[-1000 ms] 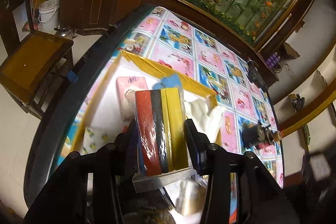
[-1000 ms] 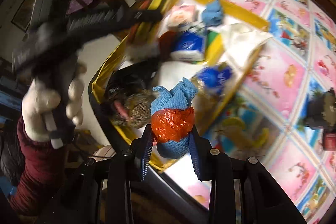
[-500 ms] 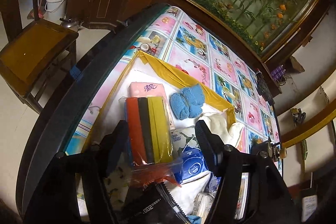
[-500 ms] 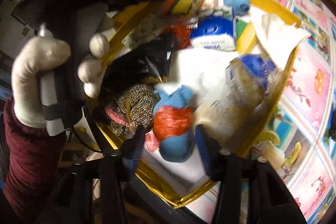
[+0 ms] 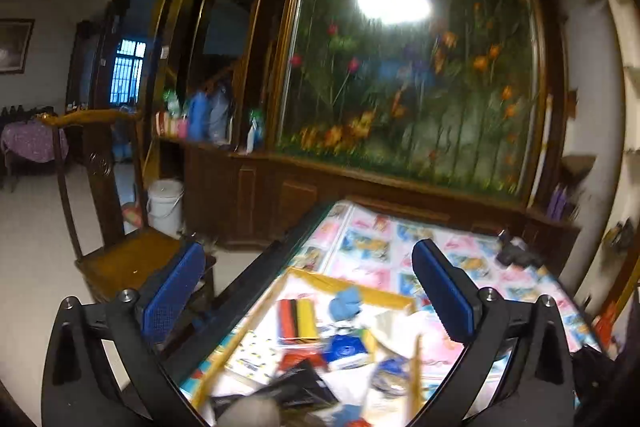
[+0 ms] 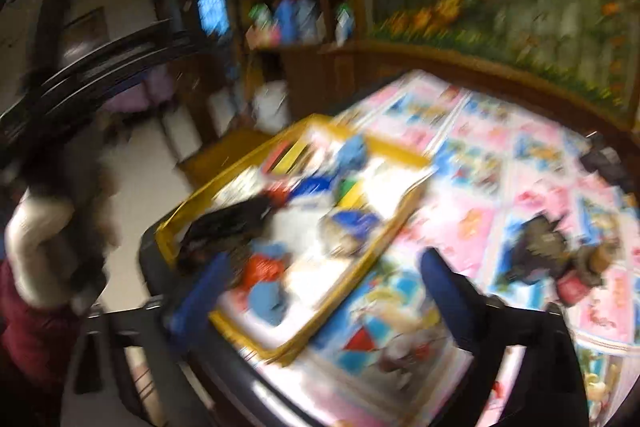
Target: Organize soft objects
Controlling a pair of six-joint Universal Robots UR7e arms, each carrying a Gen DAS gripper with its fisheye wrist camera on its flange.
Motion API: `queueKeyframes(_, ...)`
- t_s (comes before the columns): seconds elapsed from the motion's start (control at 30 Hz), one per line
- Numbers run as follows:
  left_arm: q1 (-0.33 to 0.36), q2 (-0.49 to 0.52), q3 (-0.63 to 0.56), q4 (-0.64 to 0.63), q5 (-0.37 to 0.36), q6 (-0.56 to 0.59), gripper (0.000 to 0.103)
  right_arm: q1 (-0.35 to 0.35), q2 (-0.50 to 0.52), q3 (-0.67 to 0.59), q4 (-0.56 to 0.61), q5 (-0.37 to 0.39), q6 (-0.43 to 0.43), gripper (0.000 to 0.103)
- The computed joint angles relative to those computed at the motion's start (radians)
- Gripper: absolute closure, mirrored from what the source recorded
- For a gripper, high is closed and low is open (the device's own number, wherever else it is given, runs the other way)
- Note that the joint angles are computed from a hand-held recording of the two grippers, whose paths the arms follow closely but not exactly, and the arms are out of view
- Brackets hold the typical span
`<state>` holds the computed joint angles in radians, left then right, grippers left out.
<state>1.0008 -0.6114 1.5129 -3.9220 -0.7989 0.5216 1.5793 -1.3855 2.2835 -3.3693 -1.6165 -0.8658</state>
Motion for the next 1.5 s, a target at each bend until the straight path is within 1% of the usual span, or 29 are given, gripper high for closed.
queueKeyframes(0.03, -0.005, -0.001, 0.015, 0.005, 0.012, -0.023, 0.0, -0.01, 0.005, 0.026, -0.08, -0.004, -0.01, 0.0)
queueKeyframes(0.07, -0.007, -0.007, 0.034, 0.052, 0.023, -0.068, 0.0, -0.016, 0.012, 0.039, -0.117, -0.018, -0.016, 0.0)
queueKeyframes(0.1, -0.009, -0.023, 0.048, 0.14, 0.037, -0.13, 0.0, -0.022, 0.012, 0.048, -0.128, -0.033, -0.017, 0.0)
queueKeyframes(0.13, -0.014, -0.035, 0.052, 0.229, 0.069, -0.189, 0.0, -0.032, 0.01, 0.056, -0.127, -0.039, -0.013, 0.0)
queueKeyframes(0.17, -0.024, -0.027, 0.041, 0.276, 0.131, -0.216, 0.0, -0.041, 0.0, 0.065, -0.118, -0.039, -0.004, 0.0)
queueKeyframes(0.2, -0.035, -0.011, 0.024, 0.281, 0.189, -0.209, 0.0, -0.054, -0.014, 0.075, -0.11, -0.025, 0.012, 0.0)
queueKeyframes(0.23, -0.045, 0.009, 0.009, 0.256, 0.232, -0.18, 0.0, -0.068, -0.032, 0.087, -0.097, -0.01, 0.025, 0.0)
queueKeyframes(0.27, -0.055, 0.031, -0.01, 0.217, 0.272, -0.14, 0.0, -0.079, -0.048, 0.095, -0.084, 0.003, 0.031, 0.0)
queueKeyframes(0.3, -0.063, 0.045, -0.024, 0.207, 0.302, -0.122, 0.0, -0.083, -0.057, 0.1, -0.077, 0.007, 0.033, 0.0)
queueKeyframes(0.37, -0.072, 0.048, -0.023, 0.237, 0.326, -0.147, 0.0, -0.084, -0.071, 0.114, -0.091, 0.01, 0.026, 0.0)
queueKeyframes(0.43, -0.075, 0.043, -0.014, 0.287, 0.343, -0.187, 0.0, -0.065, -0.069, 0.099, -0.084, -0.002, 0.029, 0.0)
queueKeyframes(0.6, -0.062, 0.027, 0.013, 0.362, 0.362, -0.262, 0.0, -0.065, -0.064, 0.11, -0.092, 0.002, 0.016, 0.0)
queueKeyframes(0.83, -0.042, 0.012, 0.027, 0.437, 0.358, -0.339, 0.0, -0.04, -0.02, 0.106, -0.114, -0.036, 0.009, 0.0)
queueKeyframes(1.23, -0.018, -0.002, 0.037, 0.471, 0.346, -0.385, 0.0, 0.007, 0.067, 0.083, -0.143, -0.112, -0.006, 0.0)
queueKeyframes(1.5, -0.009, 0.0, 0.031, 0.499, 0.355, -0.41, 0.0, 0.016, 0.097, 0.076, -0.154, -0.133, -0.003, 0.0)
